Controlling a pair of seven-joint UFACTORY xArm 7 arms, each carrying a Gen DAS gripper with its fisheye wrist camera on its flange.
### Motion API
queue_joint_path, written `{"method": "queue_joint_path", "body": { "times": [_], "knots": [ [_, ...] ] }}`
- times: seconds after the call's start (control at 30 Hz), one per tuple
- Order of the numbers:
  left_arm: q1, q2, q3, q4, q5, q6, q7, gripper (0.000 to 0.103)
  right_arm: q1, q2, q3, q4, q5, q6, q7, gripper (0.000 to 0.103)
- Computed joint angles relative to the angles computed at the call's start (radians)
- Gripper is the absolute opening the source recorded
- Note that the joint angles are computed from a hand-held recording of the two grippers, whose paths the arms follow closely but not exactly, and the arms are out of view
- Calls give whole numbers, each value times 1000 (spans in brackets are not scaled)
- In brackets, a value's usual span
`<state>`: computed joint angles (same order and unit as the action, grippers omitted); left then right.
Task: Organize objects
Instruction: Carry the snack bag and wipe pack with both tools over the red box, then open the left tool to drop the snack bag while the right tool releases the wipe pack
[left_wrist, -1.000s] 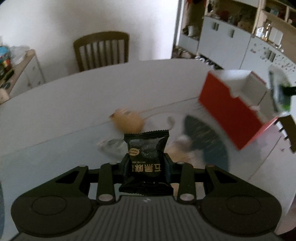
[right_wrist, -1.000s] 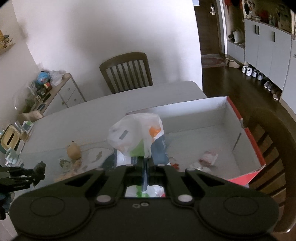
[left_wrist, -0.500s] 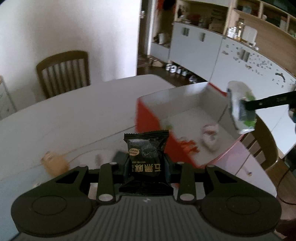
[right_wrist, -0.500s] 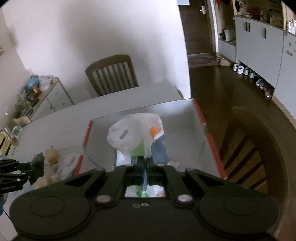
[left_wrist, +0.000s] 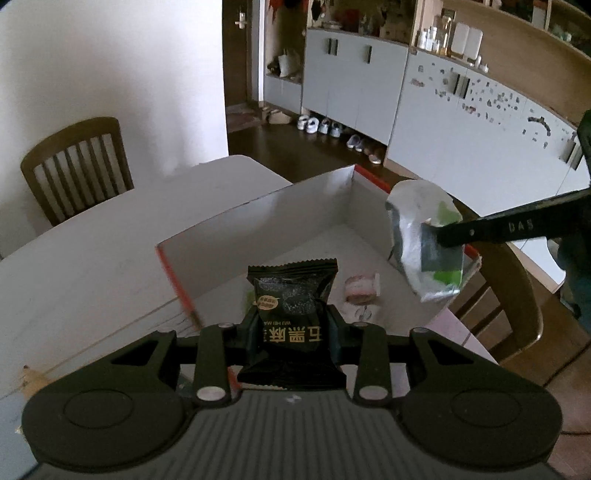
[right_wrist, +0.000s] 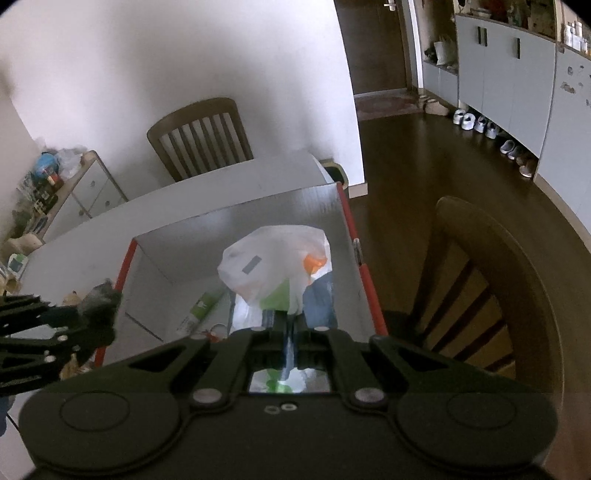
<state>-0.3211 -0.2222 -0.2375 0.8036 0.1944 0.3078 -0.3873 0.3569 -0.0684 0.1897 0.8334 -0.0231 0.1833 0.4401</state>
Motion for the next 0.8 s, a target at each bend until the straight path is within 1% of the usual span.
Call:
{"method": "queue_joint_path", "body": {
  "times": [0.1,0.17,0.23,0.37,0.43,0.5,0.8],
  "knots": [
    [9,75,-14,64,32,21,-36,34,-3,27,1,24,-22,10,7,3],
    [11,129,-15,109,81,41,-72,34,-4,56,4,48,-73,21,43,3],
    [0,181,-6,151,124,63,-98,34,0,83,0,73,-101,36,59,3],
    [-36,261,27,218,171,97,-125,34,16,141,-9,132,-124,89,59,3],
    [-54,302,42,256,173,117,-128,34,22,165,-13,157,-120,113,47,3],
    [-66,334,53,284,147,135,-111,34,28,185,-18,178,-122,137,43,3],
    [-112,448,92,392,127,203,-75,34,43,252,-36,244,-119,185,32,3]
  ]
}}
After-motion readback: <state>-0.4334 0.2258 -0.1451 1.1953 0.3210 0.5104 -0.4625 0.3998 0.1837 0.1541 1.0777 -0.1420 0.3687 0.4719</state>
